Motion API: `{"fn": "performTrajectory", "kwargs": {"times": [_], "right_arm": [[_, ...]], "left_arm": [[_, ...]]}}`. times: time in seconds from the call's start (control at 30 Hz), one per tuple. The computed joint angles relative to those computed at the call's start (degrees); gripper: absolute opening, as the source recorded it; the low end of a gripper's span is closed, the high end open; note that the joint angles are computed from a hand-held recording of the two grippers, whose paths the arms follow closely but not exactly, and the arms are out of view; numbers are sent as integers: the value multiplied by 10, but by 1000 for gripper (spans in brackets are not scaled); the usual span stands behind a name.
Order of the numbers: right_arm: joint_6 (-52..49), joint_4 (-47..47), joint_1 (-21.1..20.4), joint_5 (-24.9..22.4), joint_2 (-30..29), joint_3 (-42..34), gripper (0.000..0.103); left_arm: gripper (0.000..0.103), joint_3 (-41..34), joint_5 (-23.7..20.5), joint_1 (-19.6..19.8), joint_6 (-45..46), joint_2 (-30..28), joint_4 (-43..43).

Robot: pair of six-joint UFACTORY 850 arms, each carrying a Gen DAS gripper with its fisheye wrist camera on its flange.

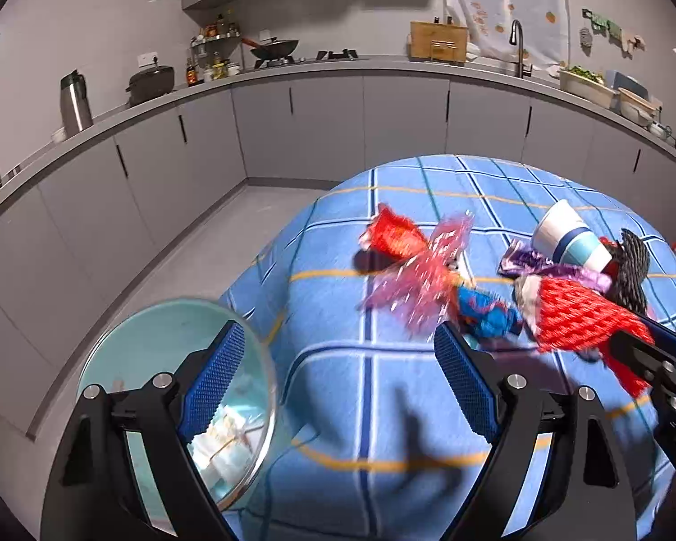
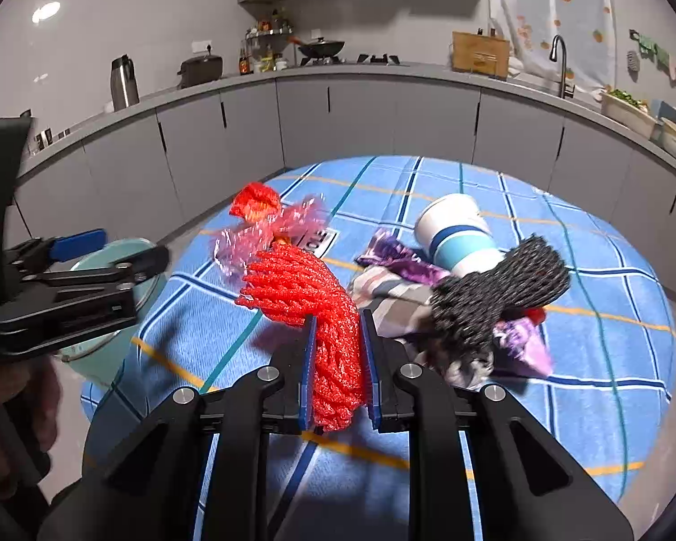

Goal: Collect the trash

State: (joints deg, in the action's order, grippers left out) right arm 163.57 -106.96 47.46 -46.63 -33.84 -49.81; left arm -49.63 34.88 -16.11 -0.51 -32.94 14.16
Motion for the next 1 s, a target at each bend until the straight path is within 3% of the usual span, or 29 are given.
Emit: {"fn": "performTrajectory", "kwargs": {"times": [0.3,0.4,0.47,0.5,0.57,0.6,1.0], "right_arm": [[-1,24,-4,-39,6,8,19],[4,23,-14,-39,-2,2,19],[7,17,-21,-32,-8,-3,19],[9,12,-24,-29,-12,-5,19],[17,5,-27,-26,-15,-5,19],[21,2,-27,-26,-16,-5,19],[19,23,-7,-66,4,10,20]], "left_arm": [[82,-92,-50,-30,-43,-62,28],[67,-117,-76,-34,-84,-80,70],[47,-127,-85,-34,-120,-88,113],[44,-128,-88,-35,-126,-91,122],[16,-131,-91,-35,-151,-95,154],[10,-130,-92,-35,-159,-94,164],[5,-31,-13,-22,-92,-9,118]]}}
